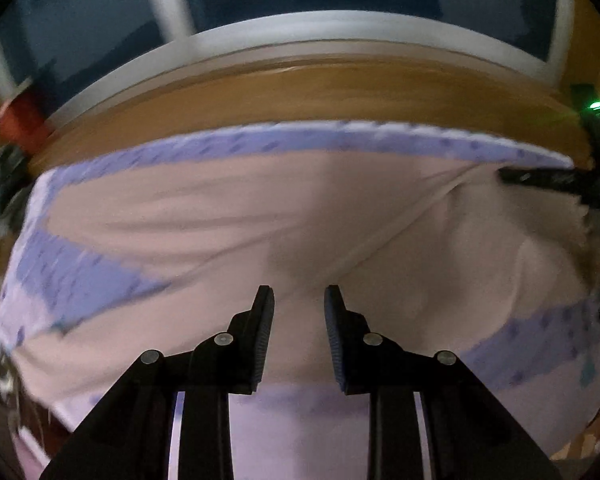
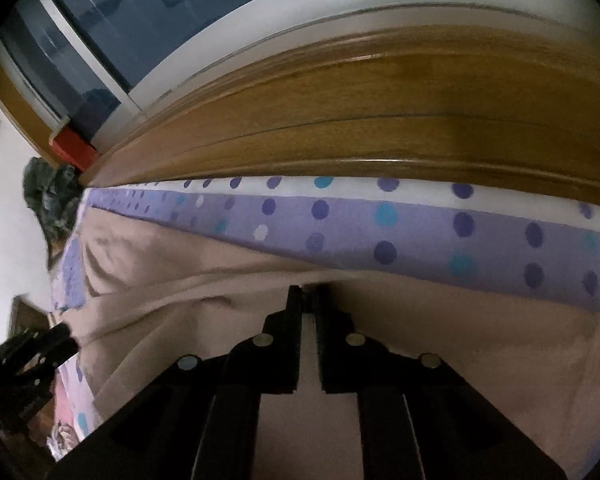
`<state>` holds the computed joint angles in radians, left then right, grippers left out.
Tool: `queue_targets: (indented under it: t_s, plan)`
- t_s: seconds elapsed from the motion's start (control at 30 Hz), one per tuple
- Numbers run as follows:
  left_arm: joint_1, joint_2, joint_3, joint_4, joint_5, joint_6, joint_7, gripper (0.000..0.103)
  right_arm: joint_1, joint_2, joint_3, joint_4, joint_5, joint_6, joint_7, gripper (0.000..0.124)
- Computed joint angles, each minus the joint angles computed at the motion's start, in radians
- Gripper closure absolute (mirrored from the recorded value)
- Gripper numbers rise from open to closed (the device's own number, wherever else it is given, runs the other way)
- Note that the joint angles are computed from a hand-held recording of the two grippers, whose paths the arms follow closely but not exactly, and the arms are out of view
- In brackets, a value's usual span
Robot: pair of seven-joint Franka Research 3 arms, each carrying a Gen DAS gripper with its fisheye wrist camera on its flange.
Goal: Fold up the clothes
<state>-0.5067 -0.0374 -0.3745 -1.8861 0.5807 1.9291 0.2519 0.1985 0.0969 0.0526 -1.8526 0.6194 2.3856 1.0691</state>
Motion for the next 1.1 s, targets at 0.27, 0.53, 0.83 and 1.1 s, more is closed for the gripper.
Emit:
queue_targets:
  t_s: [0.27,0.53,0.83,1.1]
  plan:
    - [0.015,-0.336,0.008,-0.345,-0.116,0.074,-0.025,0.077,0.057,-0.229,0.016,-0.192,-0.031,0.067,0.003,0.091]
    - [0.007,-0.565,0.101,-0.607,-0.214,0.328,0.313,0.077,0.164,-0.364,0.094,-0.362,-0.051,0.187,0.3,0.082]
    - [0.002,-0.729,0.161,-0.777,-0.355,0.454,0.612,0.077,0.358,-0.308,0.098,-0.366,0.205,0.304,0.392,0.082]
    - [0.04,-0.778,0.139,-0.851,-0.412,0.5,0.627,0.077,0.371,-0.191,0.128,-0.264,0.17,0.24,0.437,0.082]
